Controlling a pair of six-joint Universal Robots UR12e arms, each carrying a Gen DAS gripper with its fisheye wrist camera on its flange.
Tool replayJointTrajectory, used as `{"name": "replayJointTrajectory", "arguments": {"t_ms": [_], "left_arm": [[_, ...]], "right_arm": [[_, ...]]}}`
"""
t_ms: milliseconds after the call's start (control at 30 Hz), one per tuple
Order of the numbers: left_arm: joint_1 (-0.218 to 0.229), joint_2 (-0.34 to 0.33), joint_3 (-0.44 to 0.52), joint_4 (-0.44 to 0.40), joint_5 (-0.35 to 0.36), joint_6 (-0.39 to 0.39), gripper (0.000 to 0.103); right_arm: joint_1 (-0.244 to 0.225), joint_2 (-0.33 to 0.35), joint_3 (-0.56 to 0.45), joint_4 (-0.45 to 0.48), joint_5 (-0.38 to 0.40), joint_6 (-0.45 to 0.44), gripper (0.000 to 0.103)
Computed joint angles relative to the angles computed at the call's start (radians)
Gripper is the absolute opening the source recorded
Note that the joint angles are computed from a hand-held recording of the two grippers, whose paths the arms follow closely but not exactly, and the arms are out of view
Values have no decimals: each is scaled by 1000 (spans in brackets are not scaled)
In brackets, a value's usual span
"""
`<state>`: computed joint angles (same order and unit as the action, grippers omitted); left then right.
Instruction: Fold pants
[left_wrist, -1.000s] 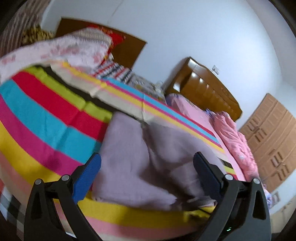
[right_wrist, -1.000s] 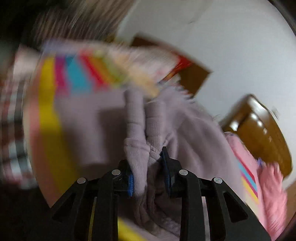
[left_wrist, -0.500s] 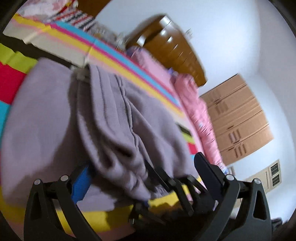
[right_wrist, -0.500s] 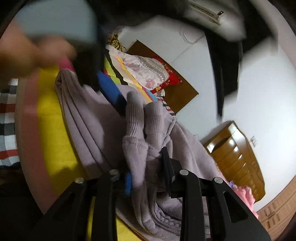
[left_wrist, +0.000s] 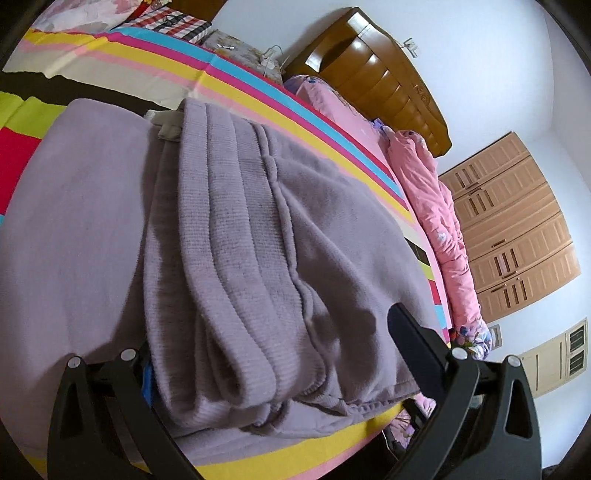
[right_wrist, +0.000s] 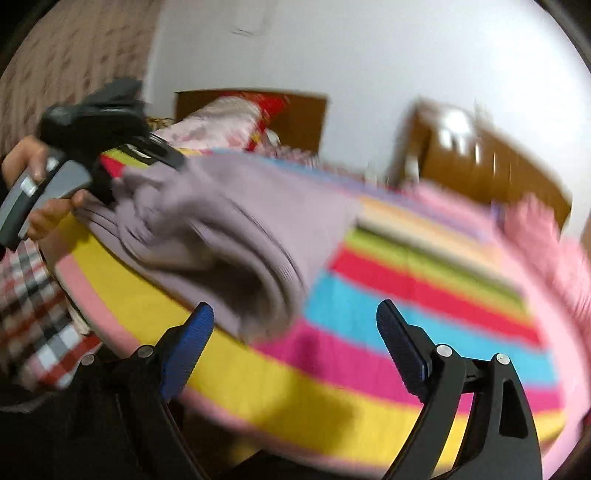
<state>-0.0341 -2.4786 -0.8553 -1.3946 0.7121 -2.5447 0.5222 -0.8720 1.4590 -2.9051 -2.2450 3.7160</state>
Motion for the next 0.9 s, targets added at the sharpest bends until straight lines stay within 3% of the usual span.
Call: {"name": "replayJointTrajectory", "arguments": {"t_ms": [133,267,300,333,367,400,433,500,533,600,700,800,867,900], "left_arm": [[-4,-6,9,14,2,-30,101],[-9,5,-21,85,5,-62,100],[-10,17,-45,124,21,-63,95],[-13,30,-71,176,48,-76,66],[-16,42,-94,228,82,-81,47],[-15,53,-111,237,75,-65,30],[-14,72,-137,272,72,-54,24],[-21,112,-175,350,86,3,22],[-21,124,-174,348,57,30,22],[-19,137,-133,265,-12,115,21],[-2,147,-95,199,-110,184,21],[45,137,-115,307,-181,90,21],[69,99,-121,392,-137,-35,21],[82,67,-111,378,-112,-100,21]], "right_arm": [[-9,0,12,-50,64,65,86],[-16,18,-42,78,43,126,86],[-15,27,-55,100,38,126,86],[-10,34,-74,127,26,123,86],[-6,38,-80,131,6,120,86],[-3,45,-91,146,-15,115,86],[-1,48,-100,161,-26,112,86],[3,52,-112,199,-54,118,86],[2,52,-113,208,-55,125,86],[1,50,-118,237,-62,145,86],[0,50,-127,276,-79,158,86],[5,54,-129,266,-95,134,86],[10,63,-140,269,-120,101,87],[10,67,-143,261,-122,79,88]]}}
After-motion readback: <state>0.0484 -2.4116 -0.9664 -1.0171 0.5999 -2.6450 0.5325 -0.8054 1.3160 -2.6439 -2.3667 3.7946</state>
